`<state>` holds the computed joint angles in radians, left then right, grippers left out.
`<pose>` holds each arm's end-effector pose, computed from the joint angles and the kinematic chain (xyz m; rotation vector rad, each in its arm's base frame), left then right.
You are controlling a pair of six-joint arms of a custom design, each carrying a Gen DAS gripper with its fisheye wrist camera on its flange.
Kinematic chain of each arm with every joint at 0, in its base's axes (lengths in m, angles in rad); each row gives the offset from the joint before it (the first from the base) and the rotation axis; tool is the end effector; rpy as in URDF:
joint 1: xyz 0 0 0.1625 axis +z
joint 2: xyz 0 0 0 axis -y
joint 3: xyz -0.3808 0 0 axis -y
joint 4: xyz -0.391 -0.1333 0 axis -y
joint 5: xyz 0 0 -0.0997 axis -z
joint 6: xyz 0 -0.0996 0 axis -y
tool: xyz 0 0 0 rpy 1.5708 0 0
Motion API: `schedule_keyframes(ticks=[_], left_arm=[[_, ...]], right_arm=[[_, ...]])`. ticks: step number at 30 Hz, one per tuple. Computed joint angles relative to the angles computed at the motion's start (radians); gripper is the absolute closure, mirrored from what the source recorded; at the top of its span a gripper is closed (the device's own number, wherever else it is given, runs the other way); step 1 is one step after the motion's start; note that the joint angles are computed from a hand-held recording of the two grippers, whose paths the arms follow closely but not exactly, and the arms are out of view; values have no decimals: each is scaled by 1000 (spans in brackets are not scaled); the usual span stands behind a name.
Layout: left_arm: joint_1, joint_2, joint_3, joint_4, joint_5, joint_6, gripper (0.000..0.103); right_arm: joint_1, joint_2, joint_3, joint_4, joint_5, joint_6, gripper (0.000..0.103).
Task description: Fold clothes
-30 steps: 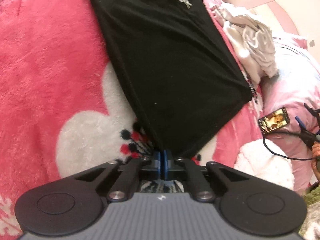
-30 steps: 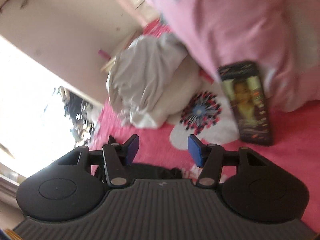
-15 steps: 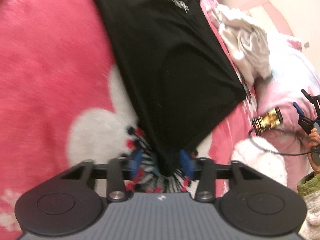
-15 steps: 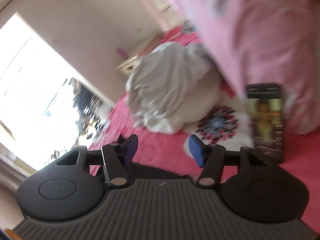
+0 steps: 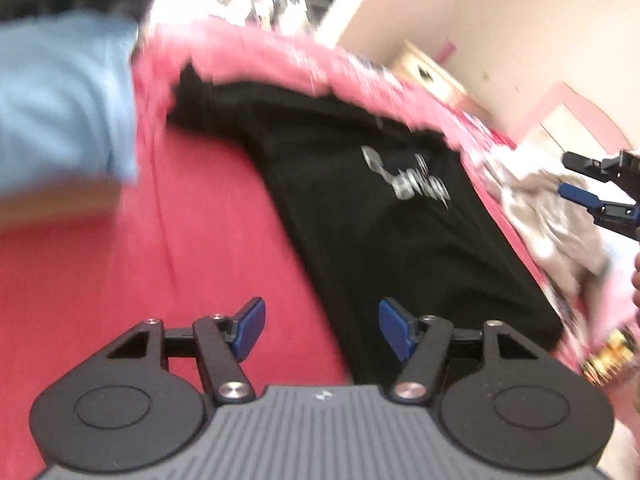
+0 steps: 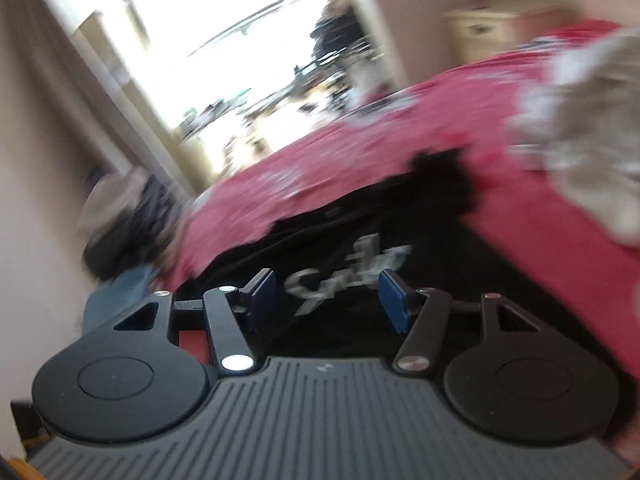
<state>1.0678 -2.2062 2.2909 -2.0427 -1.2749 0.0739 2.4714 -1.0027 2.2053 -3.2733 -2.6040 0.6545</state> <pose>0.0015 -0.3340 0.3853 0.7354 2.7731 -0.6404 0.3883 -0.2468 0.1217 -0.0501 -2.3918 1.3742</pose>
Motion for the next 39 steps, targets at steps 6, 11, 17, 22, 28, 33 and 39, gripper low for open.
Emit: schedule_keyframes(ticks=[6, 11, 17, 22, 28, 33, 39], left_arm=[[-29, 226, 92, -541, 236, -174, 47], [-18, 317, 111, -691, 335, -191, 50], [-16, 302, 215, -851, 376, -26, 51], [-7, 291, 243, -908, 360, 69, 51], [6, 284, 259, -951, 333, 127, 50], [67, 305, 212, -932, 219, 106, 47], [119, 349, 166, -953, 112, 141, 46]], right_arm=[[-117, 182, -219, -5, 237, -204, 46], [-173, 321, -423, 98, 391, -400, 47], [-196, 558, -750, 332, 459, -828, 55], [-216, 729, -960, 491, 407, -1084, 62], [-252, 759, -974, 432, 412, -1095, 94], [-347, 614, -766, 166, 646, -712, 97], [-463, 520, -594, -45, 927, -452, 96]])
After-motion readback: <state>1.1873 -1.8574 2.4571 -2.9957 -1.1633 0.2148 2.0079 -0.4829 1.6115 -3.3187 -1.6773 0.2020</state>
